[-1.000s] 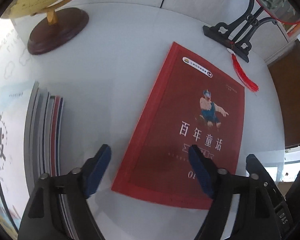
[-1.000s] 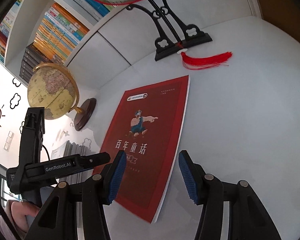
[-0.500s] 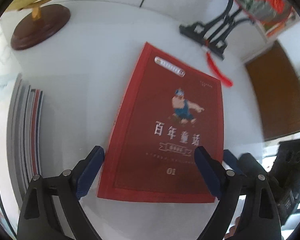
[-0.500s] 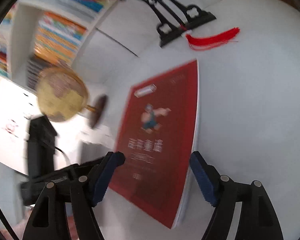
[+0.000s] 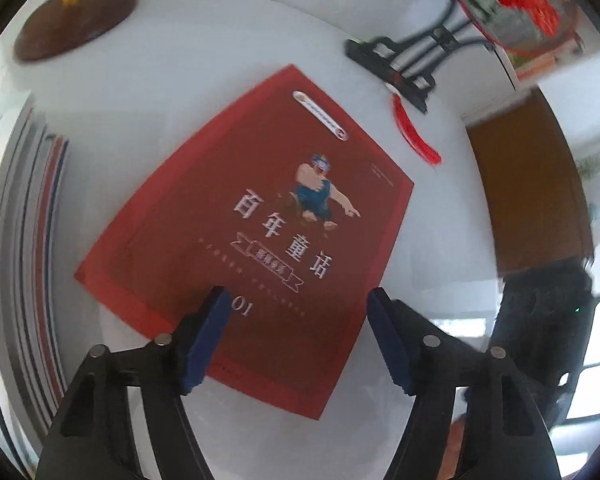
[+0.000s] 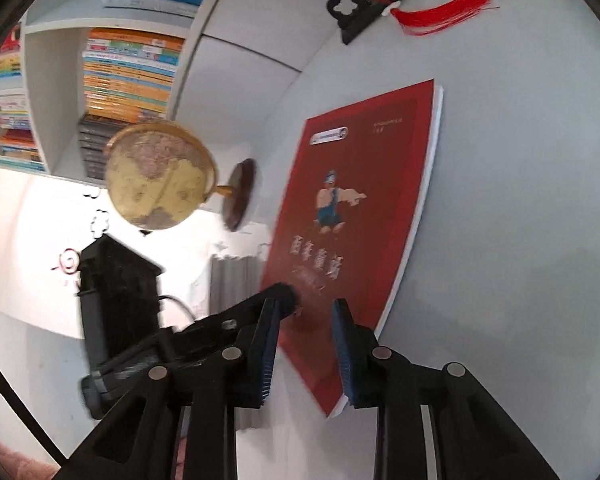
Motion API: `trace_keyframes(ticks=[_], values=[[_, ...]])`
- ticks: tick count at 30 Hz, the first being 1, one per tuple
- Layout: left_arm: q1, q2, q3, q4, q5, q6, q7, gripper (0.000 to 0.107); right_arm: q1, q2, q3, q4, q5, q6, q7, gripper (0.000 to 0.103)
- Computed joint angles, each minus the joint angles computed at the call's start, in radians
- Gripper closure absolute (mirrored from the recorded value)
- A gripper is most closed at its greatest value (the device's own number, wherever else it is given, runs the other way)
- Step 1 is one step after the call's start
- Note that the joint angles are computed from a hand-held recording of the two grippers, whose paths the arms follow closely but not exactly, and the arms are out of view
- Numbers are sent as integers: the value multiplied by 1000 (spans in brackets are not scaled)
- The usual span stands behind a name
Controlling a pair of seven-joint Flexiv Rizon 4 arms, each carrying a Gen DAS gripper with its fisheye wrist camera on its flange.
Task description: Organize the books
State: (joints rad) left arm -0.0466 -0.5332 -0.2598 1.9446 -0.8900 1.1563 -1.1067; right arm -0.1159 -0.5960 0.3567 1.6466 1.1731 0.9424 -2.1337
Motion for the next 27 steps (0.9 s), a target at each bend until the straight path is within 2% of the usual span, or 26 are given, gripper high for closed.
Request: trace_keyframes(ticks=[3,6,7,10,12,13,15,16,18,19,20,25,27], values=[[-17,20,44,13,53,-1,-75,40,110,17,-62,39,-140,143,147,76],[-10,30,44,24,87,2,-53,40,98,21,-36,67,-139,227,188,60],[-15,29,51,19,107,0,-64,40,71,16,-7,65,-106,249,169,57],[-15,28,54,17,138,5,-81,39,68,13,18,74,-116,314,177,52],[-5,30,40,23,130,14,-70,38,9,-10,71,48,-80,272,140,52],[3,23,32,18,124,15,-60,38,-28,-34,96,20,-43,186,123,48],[26,17,11,18,97,6,-27,38,-36,-29,96,11,-35,148,133,43],[38,20,3,20,80,-8,-12,38,-50,-23,103,8,-22,131,112,43],[39,8,1,9,61,-19,-3,38,-129,-23,143,-2,116,76,-40,44],[37,7,3,7,58,-22,0,38,-163,-24,149,-9,177,17,-98,48],[32,7,7,5,61,-23,2,38,-170,-25,149,-12,185,-9,-109,49],[7,17,36,9,119,-17,19,40,-34,-31,48,-45,71,-44,-8,59],[0,19,53,1,152,-38,-1,40,7,-36,22,-54,51,-18,34,74]])
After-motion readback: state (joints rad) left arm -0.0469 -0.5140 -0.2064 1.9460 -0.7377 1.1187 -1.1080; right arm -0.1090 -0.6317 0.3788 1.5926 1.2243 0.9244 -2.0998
